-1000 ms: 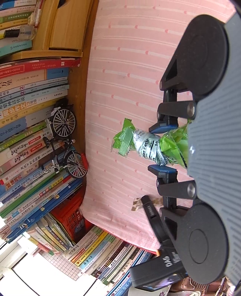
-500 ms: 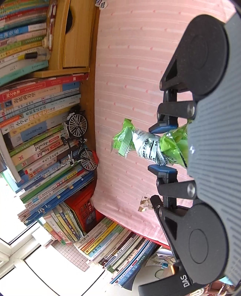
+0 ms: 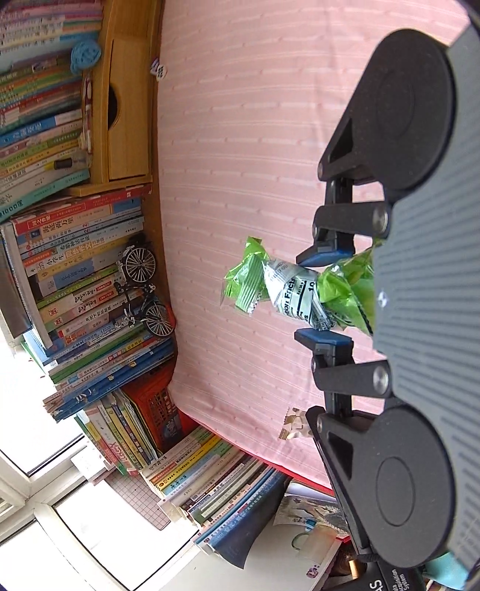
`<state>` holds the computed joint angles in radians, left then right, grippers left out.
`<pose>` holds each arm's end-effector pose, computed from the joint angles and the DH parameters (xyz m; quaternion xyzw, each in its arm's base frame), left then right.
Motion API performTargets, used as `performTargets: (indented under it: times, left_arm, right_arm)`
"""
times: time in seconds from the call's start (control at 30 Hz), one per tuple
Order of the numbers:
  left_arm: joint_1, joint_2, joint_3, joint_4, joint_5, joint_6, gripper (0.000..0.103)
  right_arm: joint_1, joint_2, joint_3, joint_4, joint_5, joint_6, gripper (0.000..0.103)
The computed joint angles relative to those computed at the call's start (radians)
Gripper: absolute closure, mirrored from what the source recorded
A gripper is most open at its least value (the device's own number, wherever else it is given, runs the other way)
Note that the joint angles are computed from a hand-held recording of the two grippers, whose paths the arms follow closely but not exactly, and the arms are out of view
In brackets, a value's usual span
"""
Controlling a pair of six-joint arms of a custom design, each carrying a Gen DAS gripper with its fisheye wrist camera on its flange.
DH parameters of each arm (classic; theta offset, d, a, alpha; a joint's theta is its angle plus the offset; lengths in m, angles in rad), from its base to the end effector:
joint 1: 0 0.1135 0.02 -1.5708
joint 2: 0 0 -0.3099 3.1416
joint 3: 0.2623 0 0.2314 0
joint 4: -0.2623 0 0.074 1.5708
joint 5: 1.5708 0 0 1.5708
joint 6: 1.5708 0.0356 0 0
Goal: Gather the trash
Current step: 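Carry the translucent wrapper and green bag down over the trash bin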
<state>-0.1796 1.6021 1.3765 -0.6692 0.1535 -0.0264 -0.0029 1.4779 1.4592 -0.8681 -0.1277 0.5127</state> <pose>0.3230 -0.0642 0.3466 0.0973 0.9359 -0.1060 0.3214 0.2849 0.0037 0.3932 0.2190 0.9146 0.1426 0.3087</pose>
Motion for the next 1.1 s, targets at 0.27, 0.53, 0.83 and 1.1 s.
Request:
performTargets:
  times: [0.27, 0.53, 0.83, 1.1]
  left_arm:
    - [0.199, -0.203, -0.053, -0.204, 0.159, 0.212, 0.098]
    - [0.561, -0.278, 0.005, -0.482, 0.377, 0.581, 0.098]
    - [0.974, -0.205, 0.06, -0.774, 0.497, 1.065, 0.098]
    - [1.173, -0.161, 0.012, -0.821, 0.461, 1.257, 0.098]
  right_arm:
    - [0.257, -0.156, 0.002, -0.144, 0.221, 0.221, 0.062]
    - [0.64, -0.19, 0.06, -0.305, 0.506, 0.549, 0.062]
    - [1.034, -0.071, 0.169, -0.507, 0.685, 0.925, 0.062]
    - [1.19, 0.013, 0.234, -0.573, 0.69, 1.044, 0.062]
